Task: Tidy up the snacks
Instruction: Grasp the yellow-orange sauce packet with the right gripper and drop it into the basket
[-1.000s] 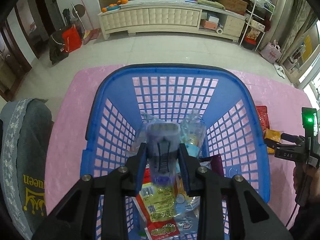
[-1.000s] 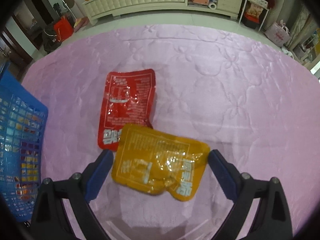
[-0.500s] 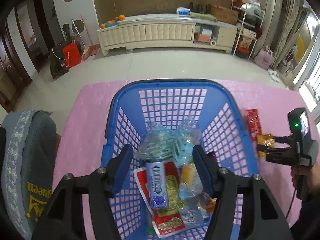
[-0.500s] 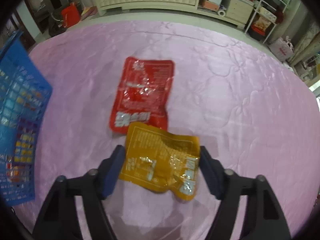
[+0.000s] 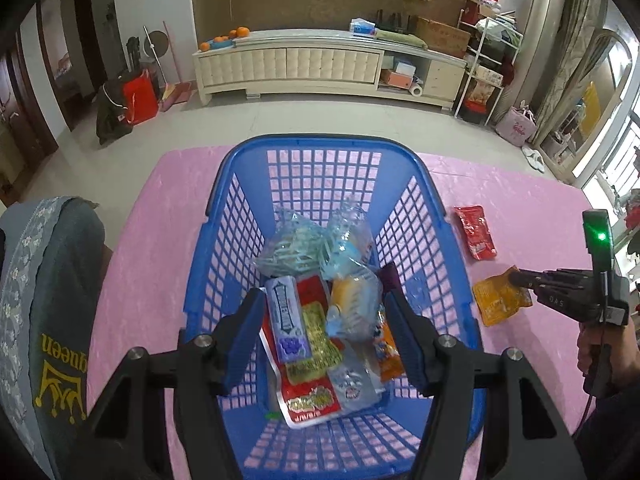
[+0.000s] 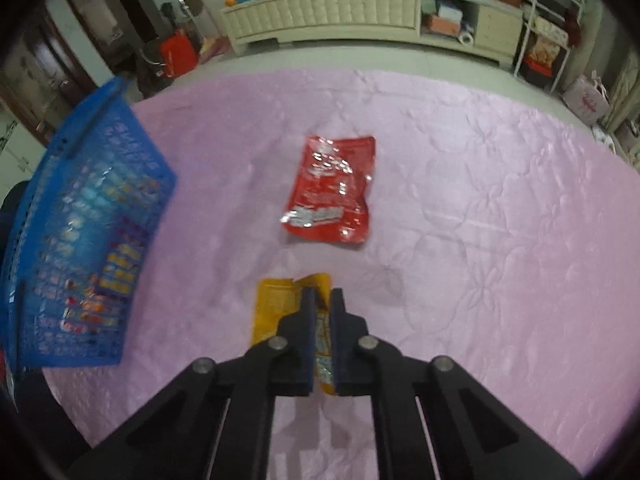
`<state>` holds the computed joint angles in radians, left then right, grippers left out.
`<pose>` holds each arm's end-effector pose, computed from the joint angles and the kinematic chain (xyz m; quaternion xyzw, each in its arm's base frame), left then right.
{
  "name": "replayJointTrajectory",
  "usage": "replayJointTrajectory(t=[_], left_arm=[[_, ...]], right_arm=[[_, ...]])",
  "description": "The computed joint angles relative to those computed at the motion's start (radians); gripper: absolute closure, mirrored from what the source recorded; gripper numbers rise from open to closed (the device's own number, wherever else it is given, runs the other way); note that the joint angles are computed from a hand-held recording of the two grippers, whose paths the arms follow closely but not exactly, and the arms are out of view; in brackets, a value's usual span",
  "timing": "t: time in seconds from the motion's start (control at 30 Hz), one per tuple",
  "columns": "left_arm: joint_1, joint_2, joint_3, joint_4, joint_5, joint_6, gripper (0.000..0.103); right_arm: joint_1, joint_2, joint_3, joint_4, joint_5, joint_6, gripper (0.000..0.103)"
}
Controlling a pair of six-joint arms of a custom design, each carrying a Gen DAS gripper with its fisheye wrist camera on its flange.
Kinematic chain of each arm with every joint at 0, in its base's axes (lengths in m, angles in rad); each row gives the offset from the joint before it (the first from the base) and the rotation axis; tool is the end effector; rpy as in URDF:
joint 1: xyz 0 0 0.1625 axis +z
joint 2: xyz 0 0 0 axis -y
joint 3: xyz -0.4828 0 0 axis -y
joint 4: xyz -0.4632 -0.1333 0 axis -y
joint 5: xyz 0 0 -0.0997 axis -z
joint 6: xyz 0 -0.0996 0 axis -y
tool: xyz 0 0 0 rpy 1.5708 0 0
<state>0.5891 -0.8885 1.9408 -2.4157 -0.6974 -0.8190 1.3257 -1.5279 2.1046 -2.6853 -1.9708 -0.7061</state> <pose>-0.3977 -0.5179 0.0518 0.1169 0.8947 -0.2713 0.3349 -0.0397 -0.5484 0.3646 0.1645 -0.9319 0.1438 0.2895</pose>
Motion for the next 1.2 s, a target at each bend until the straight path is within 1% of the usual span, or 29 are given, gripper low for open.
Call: replayJointTrajectory(t=[0.03,0.27,0.3,0.37,0.47,0.73,0.83,0.97,1.07,1.2], left_arm=[[-0.007,-0.004,0.004,0.000,-0.002,-0.005,0.043],[-0.054,-0.039,0.045,-0.005,0.006,-0.028,0.043],[-0.062,-0.048,0.054,-0.007,0.007,-0.030,0.043],[-0.073,-0.063,0.068,-0.009,0.012,-0.033,0.043],[-0.093,-0.090,0.092,-0.006,0.019,-0.052,0.043],[-0.130,-0.157,0.149,0.012,0.036,-0.090,0.043],[-0.138,-0.181,0.168,0.023,0.041,-0.106,0.043],[-0.139,-0.207,0.195,0.027,0.043,-0.127,0.043],[-0.138,-0.224,0.213,0.042,0.044,-0.147,0.043],[-0.130,-0.240,0.229,0.042,0.037,-0.151,0.043]], right_arm=[[0.003,-0.015,0.012,-0.007,0.007,-0.010,0.096],[0.032,-0.123,0.058,0.031,0.061,0.001,0.096],[0.048,-0.116,0.054,0.025,0.062,0.010,0.096],[0.070,-0.140,0.058,0.030,0.074,0.007,0.096],[0.105,-0.138,0.032,0.045,0.090,0.008,0.096],[0.226,-0.187,0.058,0.060,0.130,-0.002,0.096],[0.268,-0.181,0.066,0.064,0.134,-0.007,0.096],[0.315,-0.145,0.073,0.058,0.109,-0.012,0.096],[0.327,-0.100,0.077,0.042,0.079,-0.016,0.096],[0.322,-0.055,0.085,0.050,0.057,-0.006,0.096]])
